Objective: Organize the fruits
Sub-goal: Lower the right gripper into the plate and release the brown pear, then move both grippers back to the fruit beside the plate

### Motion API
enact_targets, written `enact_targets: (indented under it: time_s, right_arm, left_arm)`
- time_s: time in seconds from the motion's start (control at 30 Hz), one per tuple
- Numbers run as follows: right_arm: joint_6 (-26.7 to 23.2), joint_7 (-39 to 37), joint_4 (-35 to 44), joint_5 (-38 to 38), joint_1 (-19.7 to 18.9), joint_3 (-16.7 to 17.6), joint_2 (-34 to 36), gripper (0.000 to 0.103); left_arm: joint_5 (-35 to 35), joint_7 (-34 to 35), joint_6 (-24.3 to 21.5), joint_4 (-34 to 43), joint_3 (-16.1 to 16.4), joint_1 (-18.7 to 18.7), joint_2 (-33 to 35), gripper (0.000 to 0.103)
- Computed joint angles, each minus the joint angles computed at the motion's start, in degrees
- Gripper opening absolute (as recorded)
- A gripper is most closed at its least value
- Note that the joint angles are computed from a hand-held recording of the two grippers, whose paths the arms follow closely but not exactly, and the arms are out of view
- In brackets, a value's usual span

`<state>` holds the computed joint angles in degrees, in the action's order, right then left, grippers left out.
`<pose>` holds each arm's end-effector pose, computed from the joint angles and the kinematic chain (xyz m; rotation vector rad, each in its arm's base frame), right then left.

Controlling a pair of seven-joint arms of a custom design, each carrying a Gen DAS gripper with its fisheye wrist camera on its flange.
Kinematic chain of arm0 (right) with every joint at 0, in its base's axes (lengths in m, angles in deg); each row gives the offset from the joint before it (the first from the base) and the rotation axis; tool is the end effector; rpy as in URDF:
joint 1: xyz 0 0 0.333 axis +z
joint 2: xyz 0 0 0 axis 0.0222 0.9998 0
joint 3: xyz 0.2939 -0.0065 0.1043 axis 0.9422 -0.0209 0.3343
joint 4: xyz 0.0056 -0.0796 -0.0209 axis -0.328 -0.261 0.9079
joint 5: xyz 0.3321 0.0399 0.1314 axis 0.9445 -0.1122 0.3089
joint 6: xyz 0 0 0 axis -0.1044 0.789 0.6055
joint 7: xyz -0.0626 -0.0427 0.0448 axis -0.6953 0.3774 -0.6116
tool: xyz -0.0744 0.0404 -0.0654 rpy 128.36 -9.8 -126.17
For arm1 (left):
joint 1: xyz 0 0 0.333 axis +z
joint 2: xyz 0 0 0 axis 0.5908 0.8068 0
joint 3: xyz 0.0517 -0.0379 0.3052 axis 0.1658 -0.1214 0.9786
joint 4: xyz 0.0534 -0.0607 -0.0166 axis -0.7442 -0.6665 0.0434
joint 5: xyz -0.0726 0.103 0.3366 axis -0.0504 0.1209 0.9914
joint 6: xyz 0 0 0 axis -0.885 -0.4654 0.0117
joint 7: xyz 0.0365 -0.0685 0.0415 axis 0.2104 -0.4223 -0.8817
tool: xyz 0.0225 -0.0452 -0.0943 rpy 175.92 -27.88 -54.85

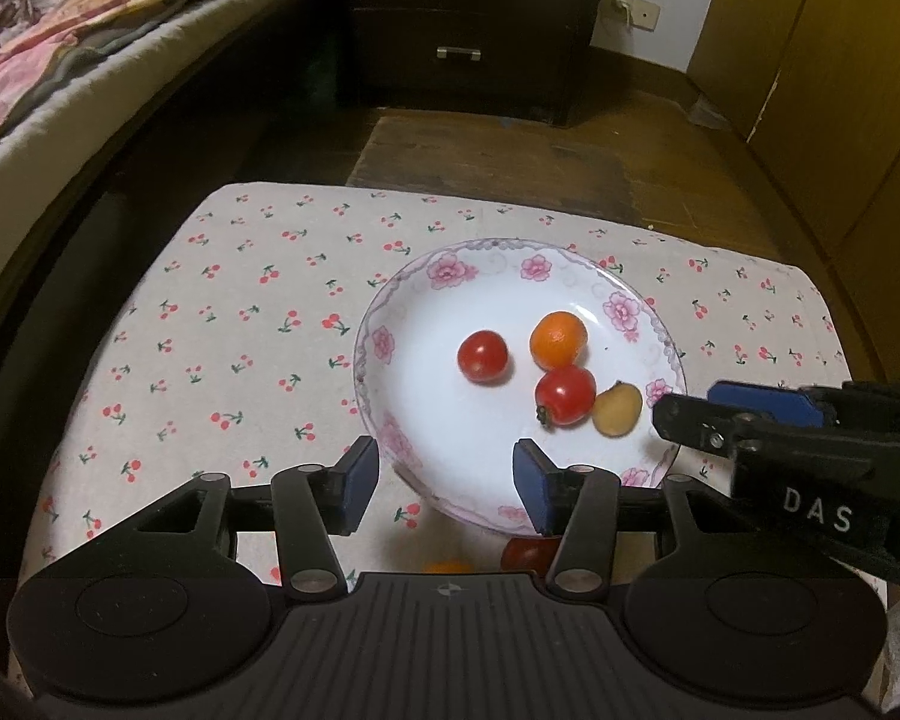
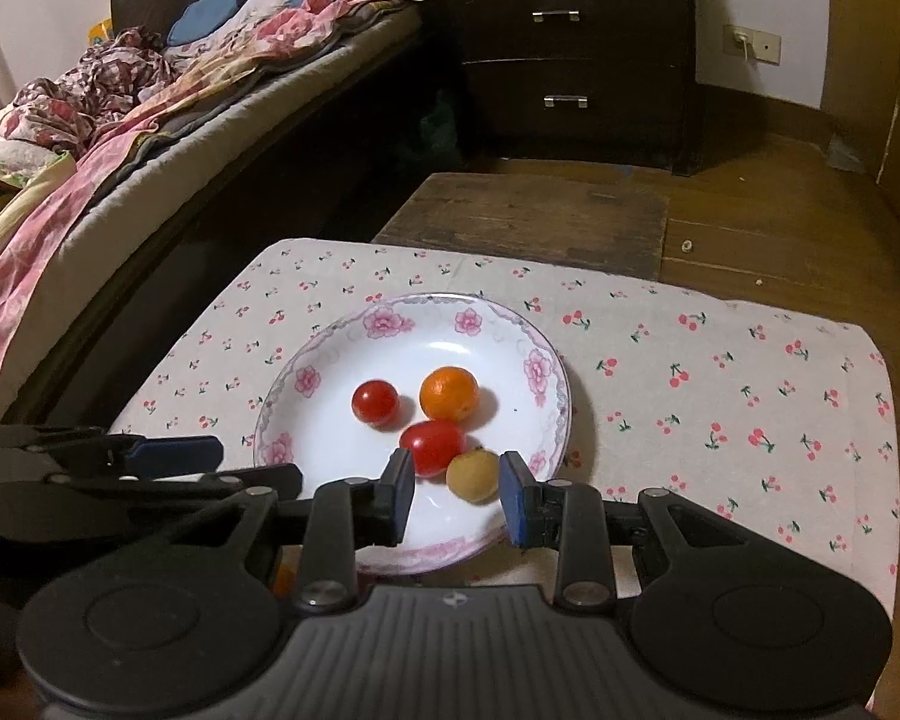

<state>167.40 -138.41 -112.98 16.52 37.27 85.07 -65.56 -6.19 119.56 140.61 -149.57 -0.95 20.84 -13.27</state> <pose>0.3878 0.4063 0.4375 -1.4142 2.0912 -0.5528 0.4706 -0.2370 0.4411 -1.3128 2.4914 -0.7798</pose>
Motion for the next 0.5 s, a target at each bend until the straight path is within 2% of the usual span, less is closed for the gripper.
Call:
enact_targets:
  time_s: [0.5]
  right_arm:
    - [-0.51, -1.84, 0.15, 5.32, 3.27, 1.62, 1.04, 0.031]
  left_arm:
    - [-5.74, 5.56, -3.57, -5.38, 2.71, -0.59, -5.92, 0.058]
